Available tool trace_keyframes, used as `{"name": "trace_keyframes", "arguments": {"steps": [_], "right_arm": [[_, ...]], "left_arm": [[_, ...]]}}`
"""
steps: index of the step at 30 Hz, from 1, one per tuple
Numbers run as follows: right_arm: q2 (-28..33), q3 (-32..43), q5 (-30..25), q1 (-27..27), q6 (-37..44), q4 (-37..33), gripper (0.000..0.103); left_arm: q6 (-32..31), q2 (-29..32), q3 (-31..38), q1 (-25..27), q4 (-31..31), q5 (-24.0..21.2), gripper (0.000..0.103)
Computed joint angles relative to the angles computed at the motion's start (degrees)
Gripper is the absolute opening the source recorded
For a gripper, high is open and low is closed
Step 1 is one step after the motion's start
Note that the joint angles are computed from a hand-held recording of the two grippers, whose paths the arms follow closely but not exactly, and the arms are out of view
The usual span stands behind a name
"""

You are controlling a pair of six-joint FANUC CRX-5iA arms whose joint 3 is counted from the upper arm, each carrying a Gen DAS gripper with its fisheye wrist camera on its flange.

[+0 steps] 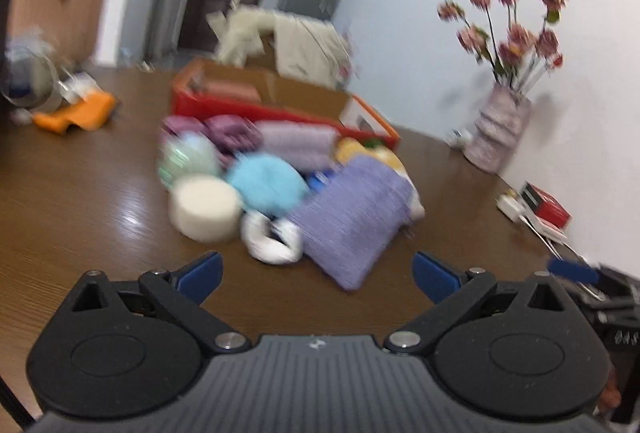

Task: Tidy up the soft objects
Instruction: 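Grasp the purple knit cloth with both grippers and lift it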

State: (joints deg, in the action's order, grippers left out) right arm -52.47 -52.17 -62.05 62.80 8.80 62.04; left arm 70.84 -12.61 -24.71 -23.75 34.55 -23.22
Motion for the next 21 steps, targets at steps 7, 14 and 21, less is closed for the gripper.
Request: {"name": "trace_keyframes", "arguments": {"steps": [7,14,21], "right_arm": [[12.42,6.43,28.78,-24.70,13.02,-7.34,0.082],[28.17,21.49,41.02,-34.87,43.22,-39.56,0.070],[35.82,30.14,35.22,-37.36,54.55,-54.86,0.033]], "left_arm": [[-0.17,10.54,5.36,-1.49,7.04,-2.86,0.080],[-3.87,14.31,6.41,-1.67,13.62,-1.63,0.066],[-9.62,15.01,5.15,-1.20,20.61,-1.12,0.025]]}}
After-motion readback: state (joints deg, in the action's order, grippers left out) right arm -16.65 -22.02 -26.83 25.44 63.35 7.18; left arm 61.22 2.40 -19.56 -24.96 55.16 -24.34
